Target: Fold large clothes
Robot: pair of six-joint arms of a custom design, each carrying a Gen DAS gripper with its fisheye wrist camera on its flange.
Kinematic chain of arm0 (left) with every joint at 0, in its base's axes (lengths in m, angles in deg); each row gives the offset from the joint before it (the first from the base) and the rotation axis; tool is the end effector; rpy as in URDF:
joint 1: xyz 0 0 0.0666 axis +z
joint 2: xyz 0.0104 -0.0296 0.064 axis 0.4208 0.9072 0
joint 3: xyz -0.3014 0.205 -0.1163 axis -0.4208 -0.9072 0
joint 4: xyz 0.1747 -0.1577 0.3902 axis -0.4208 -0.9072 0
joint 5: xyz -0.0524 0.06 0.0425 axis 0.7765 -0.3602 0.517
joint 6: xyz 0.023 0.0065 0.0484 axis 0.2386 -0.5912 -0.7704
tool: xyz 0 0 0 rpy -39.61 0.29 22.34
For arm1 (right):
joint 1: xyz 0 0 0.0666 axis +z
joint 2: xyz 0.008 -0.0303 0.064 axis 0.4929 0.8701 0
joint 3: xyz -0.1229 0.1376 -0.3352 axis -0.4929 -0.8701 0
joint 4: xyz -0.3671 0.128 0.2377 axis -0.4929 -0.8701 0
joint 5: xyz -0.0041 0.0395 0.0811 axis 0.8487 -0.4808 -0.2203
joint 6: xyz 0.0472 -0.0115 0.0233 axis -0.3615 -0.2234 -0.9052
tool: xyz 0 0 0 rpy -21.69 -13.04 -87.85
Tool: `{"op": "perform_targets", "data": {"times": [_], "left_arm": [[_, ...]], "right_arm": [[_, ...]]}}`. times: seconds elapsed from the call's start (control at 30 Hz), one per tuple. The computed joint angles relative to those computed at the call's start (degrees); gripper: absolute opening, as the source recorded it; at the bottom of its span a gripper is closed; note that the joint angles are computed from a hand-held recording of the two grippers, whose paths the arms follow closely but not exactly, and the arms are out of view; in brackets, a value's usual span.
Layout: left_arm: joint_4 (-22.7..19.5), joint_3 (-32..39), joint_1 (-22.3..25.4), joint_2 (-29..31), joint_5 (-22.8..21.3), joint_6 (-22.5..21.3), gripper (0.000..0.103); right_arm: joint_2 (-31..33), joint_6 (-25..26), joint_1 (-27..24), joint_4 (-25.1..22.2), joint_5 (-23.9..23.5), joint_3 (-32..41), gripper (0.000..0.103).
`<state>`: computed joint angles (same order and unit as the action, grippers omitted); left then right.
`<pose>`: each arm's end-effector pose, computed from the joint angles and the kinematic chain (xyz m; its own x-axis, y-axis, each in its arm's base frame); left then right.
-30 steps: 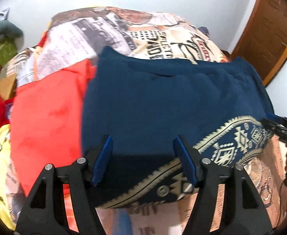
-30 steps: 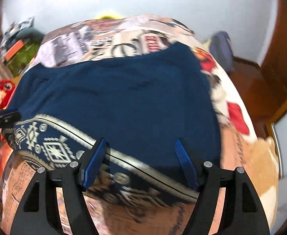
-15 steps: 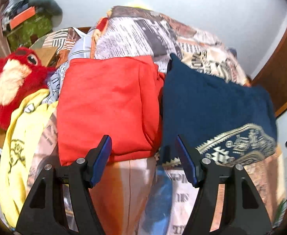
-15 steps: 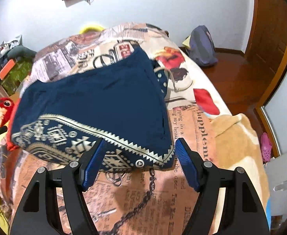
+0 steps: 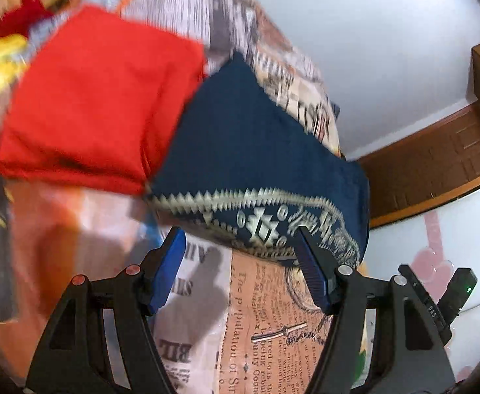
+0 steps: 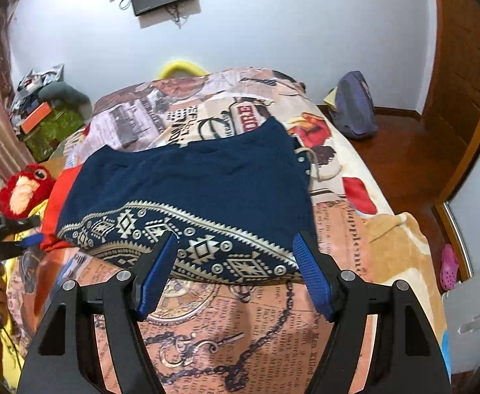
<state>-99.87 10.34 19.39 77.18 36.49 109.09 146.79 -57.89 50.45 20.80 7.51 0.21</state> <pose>0.3497 -0.0407 0.3242 -0.5946 -0.7461 -0.2997 -0.4489 0.6172 -0.6461 0.4701 0.1886 0.4377 -0.6495 -0.3460 -0.6771 -0.5631 0.8173 0.1225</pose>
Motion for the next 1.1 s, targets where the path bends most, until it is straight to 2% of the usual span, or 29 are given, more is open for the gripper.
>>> {"op": "perform_targets", "data": {"times": [0.13, 0.23, 0.4, 0.6, 0.73, 0.8, 0.83, 0.9, 0.93, 1.0, 1.07, 1.1], "left_arm": [[2.05, -0.56, -0.78, 3.85, 1.62, 0.99, 0.066], [5.81, -1.40, -0.19, 5.54, 3.01, 2.97, 0.066], [13.60, -2.64, 1.17, 6.74, 2.75, 7.43, 0.066], [15.48, -0.03, 1.48, 11.43, 0.12, 9.37, 0.067], [16.77, 1.99, 1.37, 14.30, -0.09, 10.56, 0.067], [16.15, 3.33, 1.13, 15.23, -0.87, 10.09, 0.065], [15.57, 4.22, 0.64, 15.41, -2.28, 9.70, 0.061], [13.10, 5.27, -0.18, 15.16, -5.31, 7.48, 0.045], [9.54, 7.37, -1.24, 15.74, -8.41, 5.80, 0.040], [3.55, 11.42, -3.51, 17.09, -14.36, 1.17, 0.021], [-1.70, 15.36, -6.66, 17.61, -23.26, -5.39, 0.014], [-2.31, 15.72, -7.30, 16.33, -25.49, -7.63, 0.011]], "right_arm": [[0.45, 0.46, 0.89, 0.11, 0.59, -0.29, 0.069], [1.11, 0.38, 1.29, 0.59, 0.77, -0.66, 0.069], [2.64, -0.80, 1.81, 0.14, 1.41, -0.49, 0.069], [4.54, -1.29, 2.18, 0.10, 0.81, 0.03, 0.069], [5.69, -1.78, 2.40, -0.27, 0.58, 0.47, 0.069], [6.08, -1.97, 2.47, -0.54, 0.38, 0.60, 0.069], [6.24, -1.99, 2.49, -0.74, 0.29, 0.67, 0.069], [6.46, -2.09, 2.62, -1.02, 0.55, 0.81, 0.069], [6.47, -2.06, 2.65, -1.31, 0.65, 0.86, 0.069], [6.34, -2.15, 2.79, -1.87, 0.78, 0.97, 0.069], [6.15, -2.45, 2.76, -2.43, 0.26, 1.17, 0.069], [5.89, -2.73, 2.71, -2.77, -0.18, 1.28, 0.069]]}}
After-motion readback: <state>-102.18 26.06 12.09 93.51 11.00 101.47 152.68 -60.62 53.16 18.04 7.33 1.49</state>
